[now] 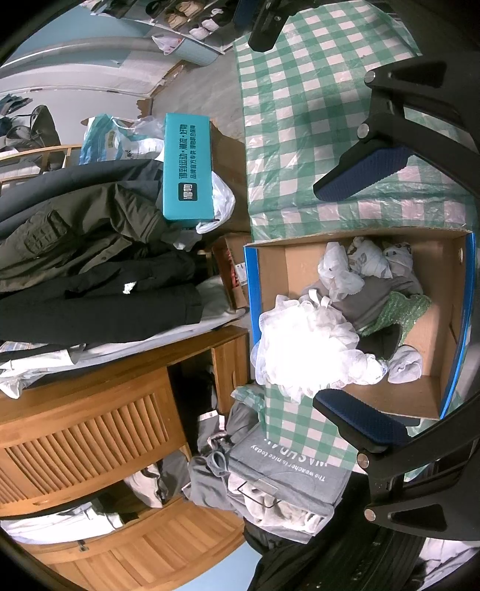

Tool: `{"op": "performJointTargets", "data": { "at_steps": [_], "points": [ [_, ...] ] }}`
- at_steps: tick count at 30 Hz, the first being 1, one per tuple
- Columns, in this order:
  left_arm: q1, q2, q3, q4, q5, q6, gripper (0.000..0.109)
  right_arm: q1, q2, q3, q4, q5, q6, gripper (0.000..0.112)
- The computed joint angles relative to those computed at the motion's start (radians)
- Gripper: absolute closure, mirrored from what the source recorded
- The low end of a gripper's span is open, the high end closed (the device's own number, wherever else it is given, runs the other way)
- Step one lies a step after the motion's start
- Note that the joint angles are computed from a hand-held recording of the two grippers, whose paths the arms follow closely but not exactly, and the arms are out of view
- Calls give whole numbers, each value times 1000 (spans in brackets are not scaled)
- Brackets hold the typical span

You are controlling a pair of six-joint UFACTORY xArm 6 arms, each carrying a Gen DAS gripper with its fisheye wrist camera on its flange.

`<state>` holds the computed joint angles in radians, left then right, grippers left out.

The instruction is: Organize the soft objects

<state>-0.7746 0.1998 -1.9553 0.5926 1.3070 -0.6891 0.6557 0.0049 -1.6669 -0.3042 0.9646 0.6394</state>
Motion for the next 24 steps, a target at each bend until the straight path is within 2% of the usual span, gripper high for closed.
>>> {"op": "performJointTargets", "data": {
  "at_steps": [24],
  "points": [
    [-6,9,-11,2,4,-3,6,-4,-7,8,6,-1,-4,25]
  ]
}}
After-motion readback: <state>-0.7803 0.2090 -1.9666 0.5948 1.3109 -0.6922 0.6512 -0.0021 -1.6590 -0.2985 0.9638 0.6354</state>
